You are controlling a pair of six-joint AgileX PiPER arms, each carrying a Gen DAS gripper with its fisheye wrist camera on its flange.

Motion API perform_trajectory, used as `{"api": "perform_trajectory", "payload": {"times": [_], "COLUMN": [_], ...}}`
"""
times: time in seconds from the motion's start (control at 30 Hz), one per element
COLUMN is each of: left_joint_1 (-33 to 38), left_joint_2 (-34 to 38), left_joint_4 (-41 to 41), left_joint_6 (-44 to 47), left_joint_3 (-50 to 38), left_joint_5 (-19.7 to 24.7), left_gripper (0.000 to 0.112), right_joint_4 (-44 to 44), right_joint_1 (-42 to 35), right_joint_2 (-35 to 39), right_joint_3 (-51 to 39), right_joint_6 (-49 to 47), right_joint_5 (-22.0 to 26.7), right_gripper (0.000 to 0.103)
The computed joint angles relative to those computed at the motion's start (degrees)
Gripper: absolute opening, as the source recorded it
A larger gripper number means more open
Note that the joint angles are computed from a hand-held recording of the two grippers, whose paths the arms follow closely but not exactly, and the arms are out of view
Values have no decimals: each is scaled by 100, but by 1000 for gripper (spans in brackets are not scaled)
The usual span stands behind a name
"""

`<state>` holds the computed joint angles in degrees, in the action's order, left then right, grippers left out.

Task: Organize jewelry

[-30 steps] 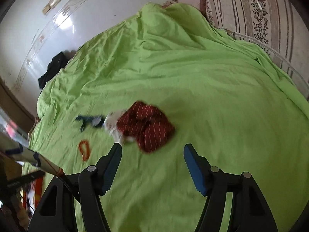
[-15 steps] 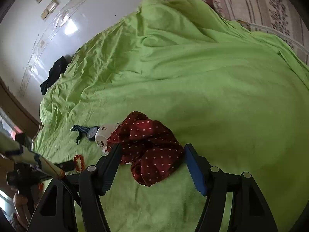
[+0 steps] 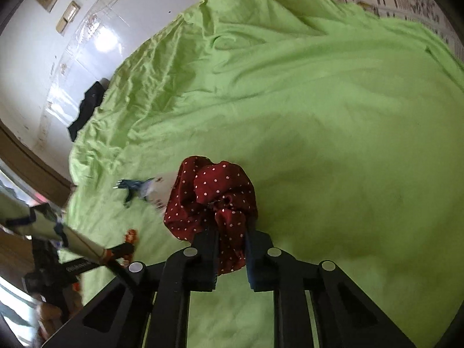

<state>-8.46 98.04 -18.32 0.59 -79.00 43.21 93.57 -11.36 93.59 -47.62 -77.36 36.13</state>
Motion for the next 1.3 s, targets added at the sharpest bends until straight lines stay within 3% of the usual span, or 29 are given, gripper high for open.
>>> {"api": "perform_trajectory", "payload": {"times": [0.23, 0.3, 0.37, 0.4, 0.43, 0.53, 0.73, 0.83, 0.87, 0.93, 1.07, 1.2, 1.27, 1.3], "left_joint_1": [-72, -195, -254, -246, -221, 26, 452, 595, 663, 881, 1420, 2009, 2232, 2370], "left_joint_2": [-1199, -1590, -2010, -2149, -2276, -2809, -3358, -3508, -3530, -3595, -3773, -3931, -4071, -4146], "left_joint_4": [-155, 218, 566, 642, 714, 687, 370, 252, 214, 41, -409, -945, -1109, -1207], "left_joint_6": [399, 257, 130, 98, 63, 163, 472, 621, 670, 857, 1361, 1914, 2119, 2239], "left_joint_3": [1279, 1672, 2060, 2169, 2268, 2635, 2884, 2995, 3022, 3088, 3234, 3347, 3399, 3430], "left_joint_5": [3, -100, -179, -173, -188, -180, -53, -30, -20, 38, 185, 475, 641, 742], "left_gripper": [7, 7, 8, 8, 8, 8, 13, 14, 14, 14, 14, 14, 14, 14], "right_joint_4": [-975, -1251, -1233, -1081, -958, -885, -1648, -3004, -3489, -3785, -2405, -1314, -1259, -1444], "right_joint_1": [-276, -43, 60, 5, -77, -172, 691, 1220, 1286, 1252, 1323, 1263, 1154, 1183], "right_joint_2": [-476, -1016, -1583, -1986, -2191, -2243, -729, -114, 196, 674, 634, -58, -509, -797], "right_joint_3": [696, 1042, 1368, 1584, 1664, 1360, -424, -1221, -1537, -2048, -1773, -1016, -678, -510], "right_joint_6": [890, 886, 766, 648, 584, 753, 1504, 2699, 3272, 3866, 2719, 1713, 1756, 1930], "right_joint_5": [1031, 686, 334, 184, 136, -53, -1062, -1638, -1568, -800, 734, 1783, 1673, 1274], "right_gripper": [17, 25, 56, 62, 67, 67, 64, 62, 45, 10, 7, 8, 10, 10]}}
